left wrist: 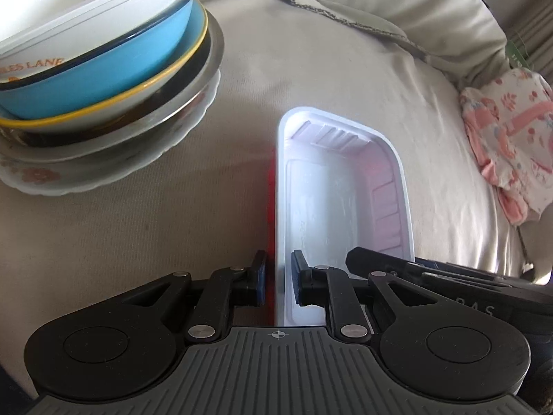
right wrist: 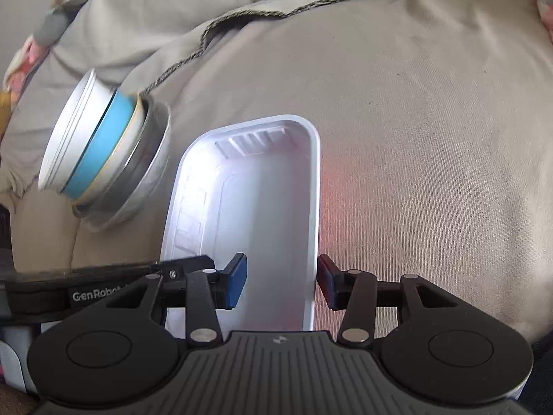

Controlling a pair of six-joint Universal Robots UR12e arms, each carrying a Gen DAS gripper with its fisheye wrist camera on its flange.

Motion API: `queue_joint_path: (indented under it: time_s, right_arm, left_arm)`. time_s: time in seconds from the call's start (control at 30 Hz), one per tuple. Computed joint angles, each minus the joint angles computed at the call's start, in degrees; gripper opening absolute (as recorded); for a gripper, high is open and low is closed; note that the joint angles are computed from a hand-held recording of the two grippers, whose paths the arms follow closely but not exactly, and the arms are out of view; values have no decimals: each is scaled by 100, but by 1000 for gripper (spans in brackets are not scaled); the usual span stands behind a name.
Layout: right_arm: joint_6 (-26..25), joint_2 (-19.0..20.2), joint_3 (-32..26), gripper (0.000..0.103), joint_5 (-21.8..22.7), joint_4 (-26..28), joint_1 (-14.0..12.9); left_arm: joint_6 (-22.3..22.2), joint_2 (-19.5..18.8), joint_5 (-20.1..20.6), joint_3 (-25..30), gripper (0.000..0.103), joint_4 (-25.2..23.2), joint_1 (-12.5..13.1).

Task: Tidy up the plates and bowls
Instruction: 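Grasp the red-and-white tray by its rim with both tools, then lower the red-and-white tray onto the top bowl of the stack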

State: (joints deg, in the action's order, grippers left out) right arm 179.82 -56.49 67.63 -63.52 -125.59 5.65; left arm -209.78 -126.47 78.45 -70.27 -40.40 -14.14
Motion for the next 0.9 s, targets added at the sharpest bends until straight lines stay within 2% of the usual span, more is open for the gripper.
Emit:
queue_joint_path:
  time_s: [0.13, 0.23, 0.3, 0.43, 0.57, 0.67, 0.8, 0.9]
  right_arm:
    - [166, -54, 47, 45, 58, -87, -14]
    - [65, -296, 281, 45, 76, -587, -12]
    - [71, -413, 308, 45, 279, -918, -26]
    - [-101, -414, -42, 45, 864, -1122, 38]
    - [-504, -127, -748, 45, 1090, -874, 295]
    - [-662, 254, -1421, 45, 1067, -424, 507]
    - [-799, 766, -2203, 45, 860, 200, 712]
    - [-790, 1071, -2644, 45, 644, 542, 801]
  left_arm:
    - [-180, 127, 14, -122, 18, 161, -9]
    - [-2, 396, 277, -370, 21, 859, -55]
    - [110, 609, 620, -535, 21, 1350, -72]
    - [387, 1018, 1294, -857, 22, 2206, -22]
    - [428, 1248, 1677, -1017, 22, 2345, 167]
    - [236, 1267, 1557, -1080, 23, 2286, 389]
    - [-72, 1154, 1062, -1110, 23, 2086, 717]
    - [-272, 960, 688, -995, 21, 1990, 863]
